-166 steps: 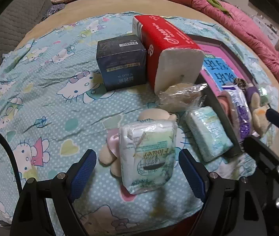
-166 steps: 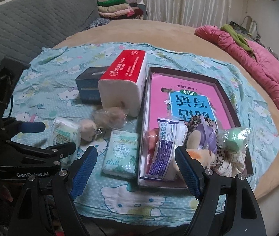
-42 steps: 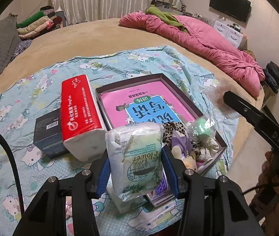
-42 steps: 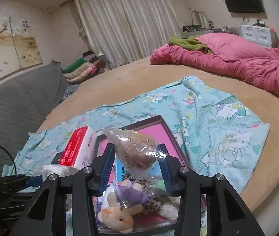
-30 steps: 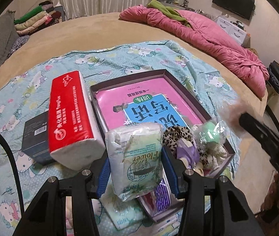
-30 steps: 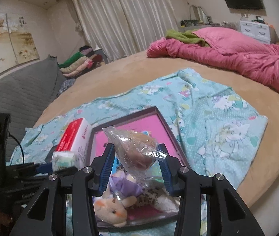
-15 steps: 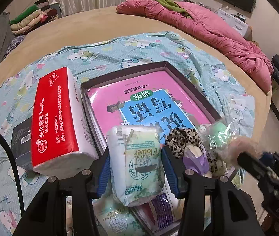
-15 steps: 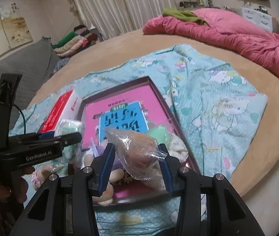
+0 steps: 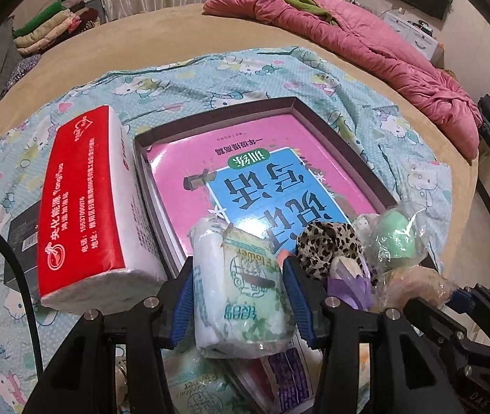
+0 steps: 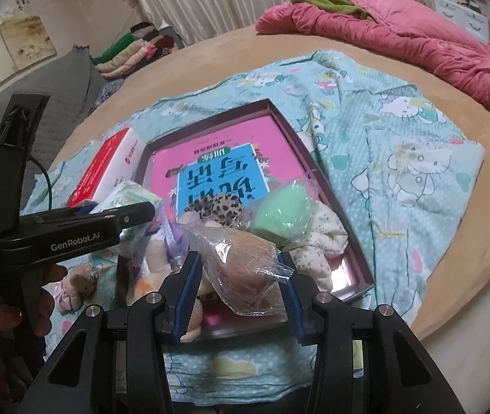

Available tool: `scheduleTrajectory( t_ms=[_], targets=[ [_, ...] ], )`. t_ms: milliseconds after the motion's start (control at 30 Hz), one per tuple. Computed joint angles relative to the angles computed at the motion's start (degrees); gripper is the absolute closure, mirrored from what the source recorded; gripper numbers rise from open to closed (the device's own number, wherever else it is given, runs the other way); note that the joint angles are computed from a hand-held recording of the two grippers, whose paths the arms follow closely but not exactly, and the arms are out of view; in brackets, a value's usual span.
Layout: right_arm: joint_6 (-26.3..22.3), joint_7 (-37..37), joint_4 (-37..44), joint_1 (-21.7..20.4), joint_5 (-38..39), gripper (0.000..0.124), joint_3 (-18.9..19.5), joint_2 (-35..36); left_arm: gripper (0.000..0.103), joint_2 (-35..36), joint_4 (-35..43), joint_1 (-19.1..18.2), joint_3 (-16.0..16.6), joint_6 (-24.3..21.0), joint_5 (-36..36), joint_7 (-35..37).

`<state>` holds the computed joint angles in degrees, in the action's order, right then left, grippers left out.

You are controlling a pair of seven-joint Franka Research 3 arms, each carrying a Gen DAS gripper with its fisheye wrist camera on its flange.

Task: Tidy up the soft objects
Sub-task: 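Lower the wipes pack and clear bag into the pink tray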

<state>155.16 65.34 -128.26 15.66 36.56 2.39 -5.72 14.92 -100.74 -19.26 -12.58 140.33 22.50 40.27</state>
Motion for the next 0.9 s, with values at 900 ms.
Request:
scheduleTrajectory(
  t_ms=[900],
  targets=[
    [4.7,3.7,0.4,-0.4,-1.5,0.076,0.6,3.4,0.053,1.7,0.4,0.3,-0.4,1.2,-3.3,1.7]
  ],
)
